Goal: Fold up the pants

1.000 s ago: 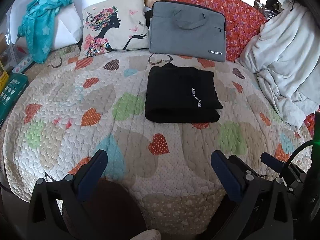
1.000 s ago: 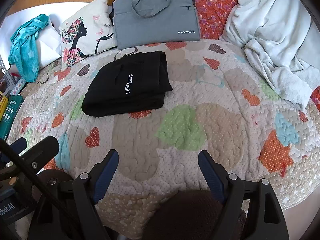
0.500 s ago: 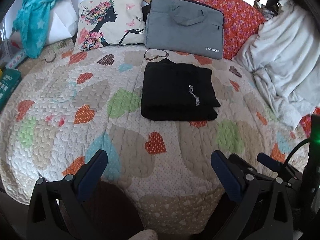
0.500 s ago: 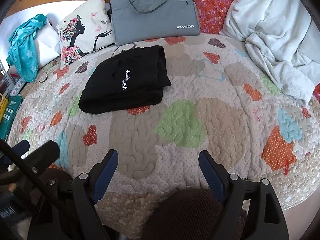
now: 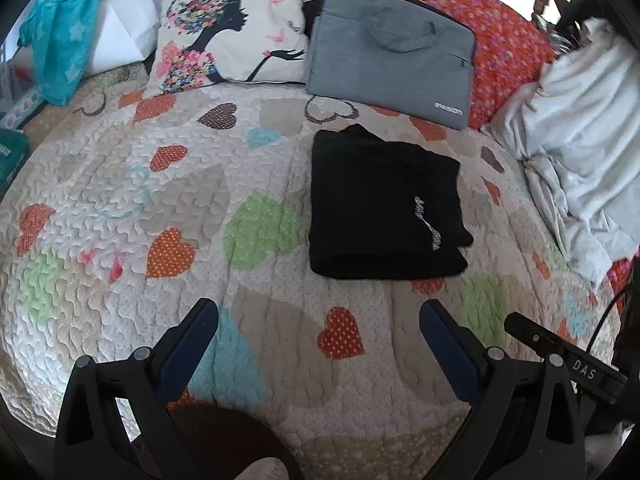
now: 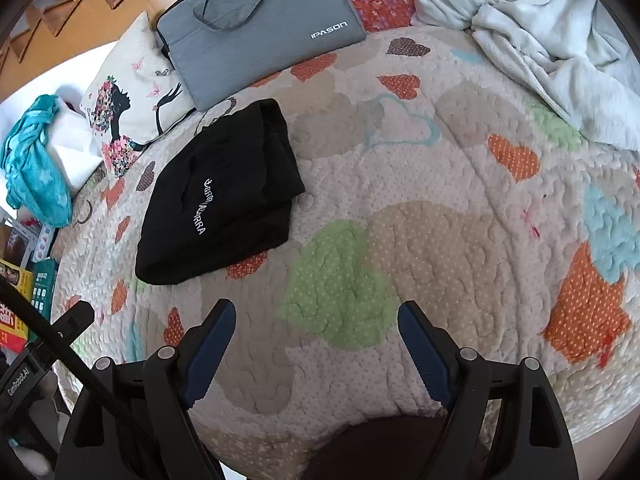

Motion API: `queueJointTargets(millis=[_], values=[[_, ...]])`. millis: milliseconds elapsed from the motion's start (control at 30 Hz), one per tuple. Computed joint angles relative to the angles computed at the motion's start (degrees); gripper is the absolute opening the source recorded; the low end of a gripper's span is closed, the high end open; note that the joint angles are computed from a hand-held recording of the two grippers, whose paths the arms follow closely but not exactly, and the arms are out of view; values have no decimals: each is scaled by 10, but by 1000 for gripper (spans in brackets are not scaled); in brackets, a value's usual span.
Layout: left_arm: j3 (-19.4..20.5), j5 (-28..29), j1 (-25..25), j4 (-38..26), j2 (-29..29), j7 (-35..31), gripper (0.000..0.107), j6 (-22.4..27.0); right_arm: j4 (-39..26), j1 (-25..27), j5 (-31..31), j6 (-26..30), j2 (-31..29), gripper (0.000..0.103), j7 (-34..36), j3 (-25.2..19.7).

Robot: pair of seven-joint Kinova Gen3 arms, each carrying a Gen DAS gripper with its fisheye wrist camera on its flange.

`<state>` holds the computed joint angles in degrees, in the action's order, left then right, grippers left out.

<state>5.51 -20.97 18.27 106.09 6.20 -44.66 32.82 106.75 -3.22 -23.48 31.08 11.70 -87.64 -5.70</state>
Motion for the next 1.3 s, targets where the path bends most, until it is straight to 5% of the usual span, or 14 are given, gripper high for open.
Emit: queueJointTargets(millis=[67, 267, 500, 733, 967, 1300], values=[[5, -10, 7, 7, -6, -4, 99, 1, 4, -5, 8, 6, -5, 87, -8, 3], [23, -52, 34, 9, -21, 7, 70, 35, 43, -14, 32, -4, -86, 87, -35, 17], [58, -91, 28, 42, -86, 60, 69, 31, 75, -36, 91, -9, -182, 89, -94, 34], [83, -63, 5, 42, -108, 52, 69, 45, 111, -51, 119, -17, -242, 89, -106, 40], [98, -79, 1, 22, -100, 65, 70, 75, 118, -79, 53, -19, -238, 89, -34, 97], [36, 10, -10, -75, 0, -52, 75, 81, 75, -48, -9, 6, -164, 89, 39, 99]])
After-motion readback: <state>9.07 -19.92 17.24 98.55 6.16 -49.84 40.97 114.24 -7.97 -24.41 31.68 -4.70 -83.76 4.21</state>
